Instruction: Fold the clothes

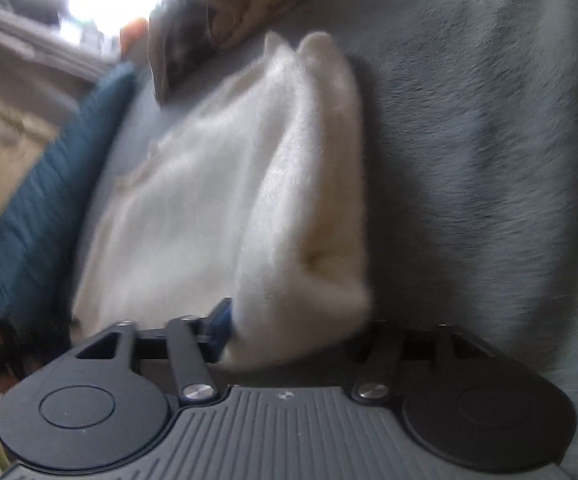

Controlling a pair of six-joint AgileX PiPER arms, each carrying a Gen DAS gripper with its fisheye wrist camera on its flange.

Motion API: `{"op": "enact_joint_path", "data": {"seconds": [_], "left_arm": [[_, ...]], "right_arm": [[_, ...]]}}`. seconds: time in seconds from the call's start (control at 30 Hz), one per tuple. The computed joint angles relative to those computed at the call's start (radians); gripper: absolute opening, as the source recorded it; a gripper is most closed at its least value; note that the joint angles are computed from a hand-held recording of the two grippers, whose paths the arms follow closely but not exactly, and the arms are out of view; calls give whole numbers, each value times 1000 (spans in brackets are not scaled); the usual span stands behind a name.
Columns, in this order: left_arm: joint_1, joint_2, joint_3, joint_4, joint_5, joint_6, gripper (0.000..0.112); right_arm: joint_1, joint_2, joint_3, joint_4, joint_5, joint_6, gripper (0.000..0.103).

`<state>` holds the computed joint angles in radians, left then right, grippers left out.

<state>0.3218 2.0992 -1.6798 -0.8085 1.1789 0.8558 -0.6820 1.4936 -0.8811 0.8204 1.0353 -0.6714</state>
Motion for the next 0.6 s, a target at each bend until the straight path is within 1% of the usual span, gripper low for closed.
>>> {"op": "enact_joint_path", "data": {"seconds": [0.03,0.13,0.17,0.2,0.23,0.3,0.37,0.43,0.47,0.5,0.53,0.6], "left_arm": [[4,-7,-9,-4,-14,1,52],[12,-23,-38,-16,-61,4,55],[-7,-25,-43,-20,-92,16,59],[-30,-25,-44,-21,-124,33,63],[-54,-24,-46,-23,-157,50,63],[-120,-12,-60,-14,-227,72,63],[-189,15,-89,-1,-281,65,63],[-250,54,-137,12,-318,43,63],[-279,79,-164,8,-338,40,63],[-301,102,-197,30,-349,15,62],[-322,127,-232,54,-357,-11,61],[-353,176,-302,106,-357,-73,56]], "right_arm": [[-8,-8,-41,-70,40,9,73],[-22,-28,-157,-255,150,2,73],[-26,-40,-181,-273,139,1,73],[-25,-58,-194,-286,107,3,73],[-25,-74,-208,-298,73,5,73],[26,-92,-208,-294,-67,51,72],[107,-91,-197,-244,-215,48,69],[221,-61,-206,-188,-340,18,64],[277,-36,-220,-162,-389,-11,62],[329,-6,-239,-135,-433,-46,61],[372,28,-265,-120,-458,-80,60],[449,108,-335,-119,-483,-126,57]]}}
